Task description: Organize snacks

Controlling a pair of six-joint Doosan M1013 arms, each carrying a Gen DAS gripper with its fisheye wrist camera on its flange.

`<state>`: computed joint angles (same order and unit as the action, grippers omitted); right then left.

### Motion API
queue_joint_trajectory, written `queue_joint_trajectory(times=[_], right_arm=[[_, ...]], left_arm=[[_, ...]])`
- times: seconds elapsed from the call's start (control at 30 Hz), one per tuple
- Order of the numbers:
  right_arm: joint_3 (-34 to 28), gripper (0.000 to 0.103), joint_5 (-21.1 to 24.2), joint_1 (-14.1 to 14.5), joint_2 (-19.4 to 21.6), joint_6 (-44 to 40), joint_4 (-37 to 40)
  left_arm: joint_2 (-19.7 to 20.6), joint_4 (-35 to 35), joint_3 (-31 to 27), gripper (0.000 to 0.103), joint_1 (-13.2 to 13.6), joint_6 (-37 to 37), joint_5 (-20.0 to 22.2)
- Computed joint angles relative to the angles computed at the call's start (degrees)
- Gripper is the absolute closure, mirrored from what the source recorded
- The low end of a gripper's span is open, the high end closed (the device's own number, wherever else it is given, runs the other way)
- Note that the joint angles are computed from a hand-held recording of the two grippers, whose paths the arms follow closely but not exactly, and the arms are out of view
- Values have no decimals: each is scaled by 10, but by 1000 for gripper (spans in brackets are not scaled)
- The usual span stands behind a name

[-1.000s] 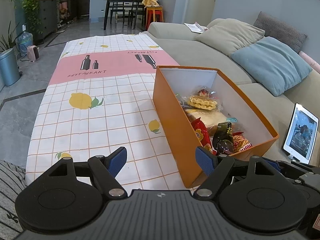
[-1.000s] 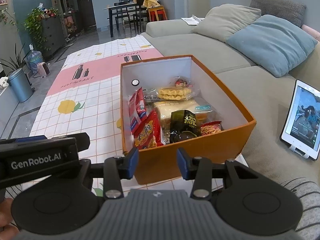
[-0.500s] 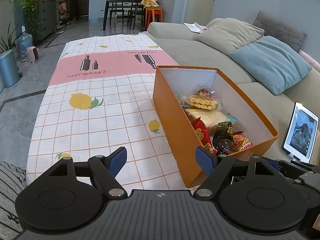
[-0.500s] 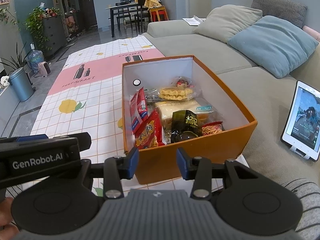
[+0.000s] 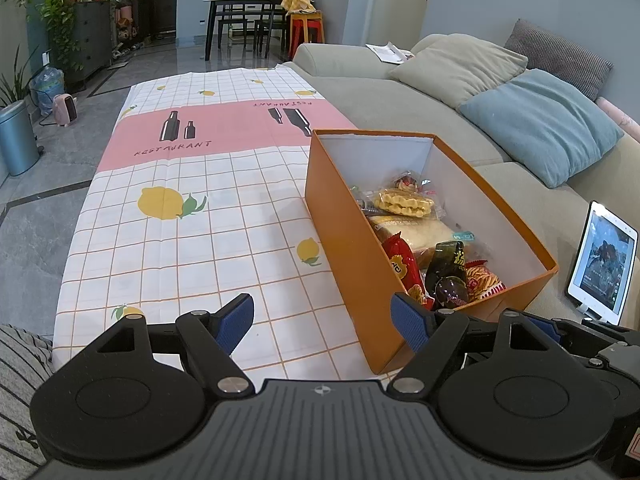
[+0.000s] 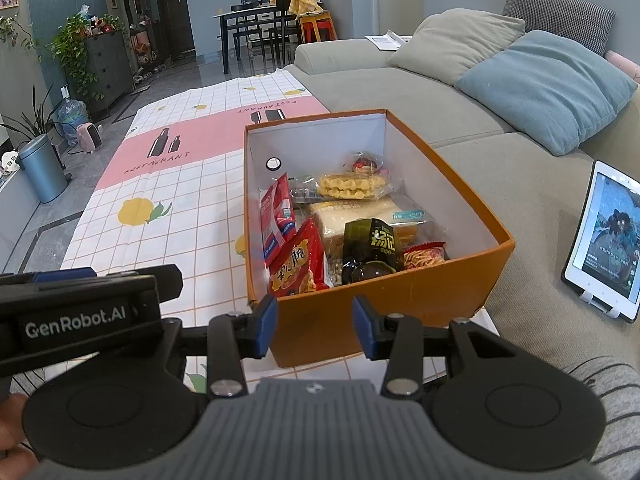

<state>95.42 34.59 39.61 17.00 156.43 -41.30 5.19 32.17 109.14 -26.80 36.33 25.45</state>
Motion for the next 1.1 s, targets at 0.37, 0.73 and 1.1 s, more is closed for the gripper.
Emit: queue_joint_trajectory(times=[0.37, 0.73, 1.1], right_arm=[[0, 61, -1, 0, 0, 0, 0], [0, 61, 0, 0, 0, -2, 2], [3, 62, -5, 0, 1, -5, 5]], left_arm=[[0, 1, 0, 11, 0, -1, 1], [1, -1, -1, 11, 0, 2, 1], [0, -6, 1, 11, 0, 9, 1]])
